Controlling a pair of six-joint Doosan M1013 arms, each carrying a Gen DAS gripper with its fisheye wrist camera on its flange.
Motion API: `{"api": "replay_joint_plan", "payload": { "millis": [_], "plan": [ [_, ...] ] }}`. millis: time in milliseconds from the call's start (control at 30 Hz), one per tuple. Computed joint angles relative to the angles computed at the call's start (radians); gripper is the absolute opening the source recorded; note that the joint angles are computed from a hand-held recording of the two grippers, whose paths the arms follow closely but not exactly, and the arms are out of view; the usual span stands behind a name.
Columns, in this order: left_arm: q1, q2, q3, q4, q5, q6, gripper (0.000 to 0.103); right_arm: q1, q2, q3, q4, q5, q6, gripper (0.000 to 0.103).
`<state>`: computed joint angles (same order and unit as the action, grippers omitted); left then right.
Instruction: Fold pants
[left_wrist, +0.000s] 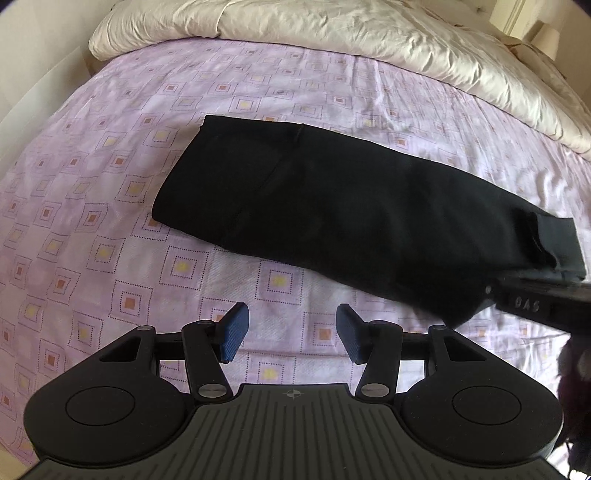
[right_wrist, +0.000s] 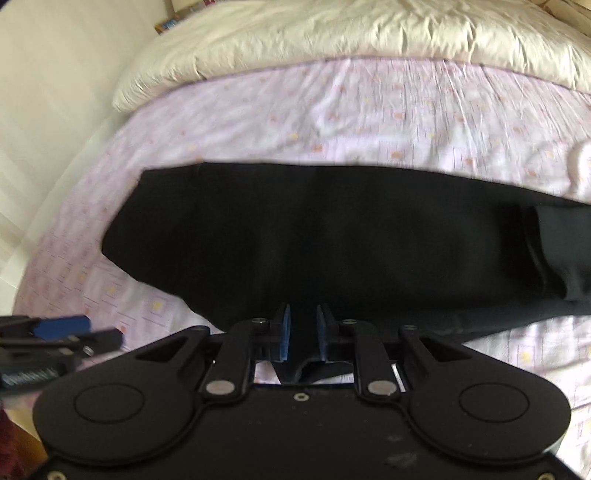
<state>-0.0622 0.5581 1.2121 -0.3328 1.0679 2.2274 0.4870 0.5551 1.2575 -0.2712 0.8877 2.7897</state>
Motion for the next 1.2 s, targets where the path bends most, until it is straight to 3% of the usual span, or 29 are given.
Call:
{"api": "replay_joint_plan", "payload": {
  "millis": [100, 167, 233, 300, 533, 767, 800, 900, 1033, 1200],
  "plan": [
    [0.009, 0.026, -0.033, -0.027, 0.034, -0.011, 0.051, 0.000, 0.028, -0.015, 0.073, 0.054, -0.034, 0.017],
    [0.013, 0.042, -0.053, -0.051, 0.058, -0.014, 0.053, 0.002, 0.024, -0.001, 0.064, 0.039, -0.013, 0.015],
    [0.019, 0.063, -0.079, -0.085, 0.089, -0.026, 0.072, -0.003, 0.022, 0.003, 0.087, 0.036, -0.020, 0.015],
    [0.023, 0.089, -0.110, -0.113, 0.121, -0.055, 0.080, -0.011, 0.022, 0.002, 0.115, 0.038, -0.041, 0.015],
    [0.018, 0.126, -0.144, -0.090, 0.076, -0.139, 0.082, -0.027, 0.029, -0.013, 0.163, 0.055, -0.078, 0.015],
    [0.025, 0.217, -0.263, -0.072, 0.129, -0.230, 0.082, -0.029, 0.040, -0.030, 0.171, 0.066, -0.089, 0.015],
    [0.026, 0.229, -0.277, -0.074, 0.137, -0.241, 0.084, -0.030, 0.040, -0.029, 0.174, 0.065, -0.091, 0.015],
    [0.031, 0.256, -0.309, -0.132, 0.155, -0.237, 0.102, -0.033, 0.038, -0.025, 0.181, 0.059, -0.092, 0.015],
    [0.020, 0.274, -0.343, -0.122, 0.168, -0.256, 0.102, -0.037, 0.035, -0.019, 0.188, 0.053, -0.085, 0.015],
    [0.035, 0.285, -0.353, -0.216, 0.164, -0.271, 0.102, -0.040, 0.031, -0.012, 0.192, 0.046, -0.076, 0.015]
  ]
}}
